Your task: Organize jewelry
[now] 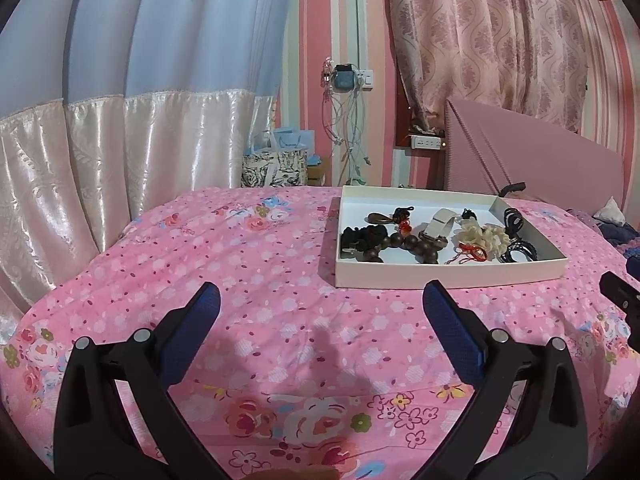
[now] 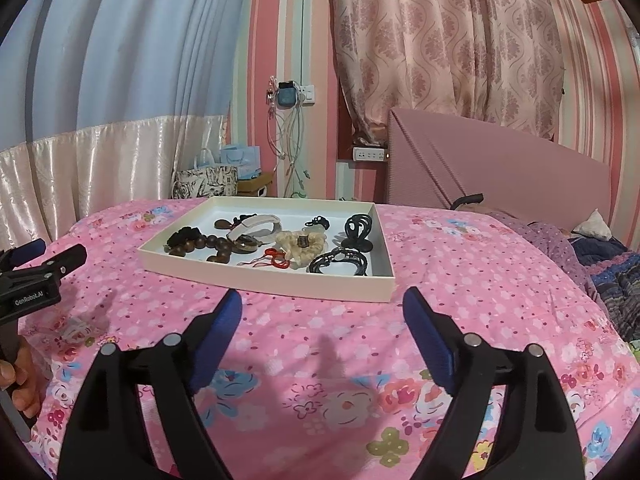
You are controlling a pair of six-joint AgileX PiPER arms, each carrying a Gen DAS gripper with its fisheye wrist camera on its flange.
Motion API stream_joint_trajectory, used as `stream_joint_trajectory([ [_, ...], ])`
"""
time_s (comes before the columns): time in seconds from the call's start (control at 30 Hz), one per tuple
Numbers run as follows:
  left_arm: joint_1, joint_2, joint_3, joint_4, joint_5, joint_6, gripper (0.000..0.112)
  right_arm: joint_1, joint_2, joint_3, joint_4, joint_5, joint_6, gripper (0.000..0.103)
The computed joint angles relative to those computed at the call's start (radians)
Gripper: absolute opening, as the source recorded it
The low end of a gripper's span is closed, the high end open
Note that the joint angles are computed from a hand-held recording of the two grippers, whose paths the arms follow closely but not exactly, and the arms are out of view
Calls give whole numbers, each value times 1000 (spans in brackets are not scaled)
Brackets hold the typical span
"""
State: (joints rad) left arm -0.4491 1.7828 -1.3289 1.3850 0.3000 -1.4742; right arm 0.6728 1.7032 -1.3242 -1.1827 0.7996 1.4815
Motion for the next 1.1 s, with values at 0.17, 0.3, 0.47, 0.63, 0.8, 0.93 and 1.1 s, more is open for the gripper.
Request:
stream_joint_trajectory([
  [0.17, -16, -8, 17, 79, 15, -72, 100, -1, -4, 4, -4, 3, 16, 91],
  [0.3, -14, -15, 29, 119, 10, -121, 100, -3, -9, 11, -10, -1, 29, 93],
  [0.47, -25, -20, 42, 189, 24, -183, 100, -9, -16, 20, -9, -10, 44, 94],
  [0.63, -43, -24, 55, 256, 49, -230, 100, -11, -21, 27, -16, -10, 59, 95],
  [0.8, -36, -24, 51, 246, 42, -228, 100, -9, -17, 20, -11, -3, 42, 95],
  [0.93, -38, -22, 50, 254, 45, -226, 100, -10, -14, 14, -1, -4, 37, 96],
  [1.1, -31, -22, 48, 238, 36, -216, 100, -11, -15, 15, -4, -4, 39, 96],
])
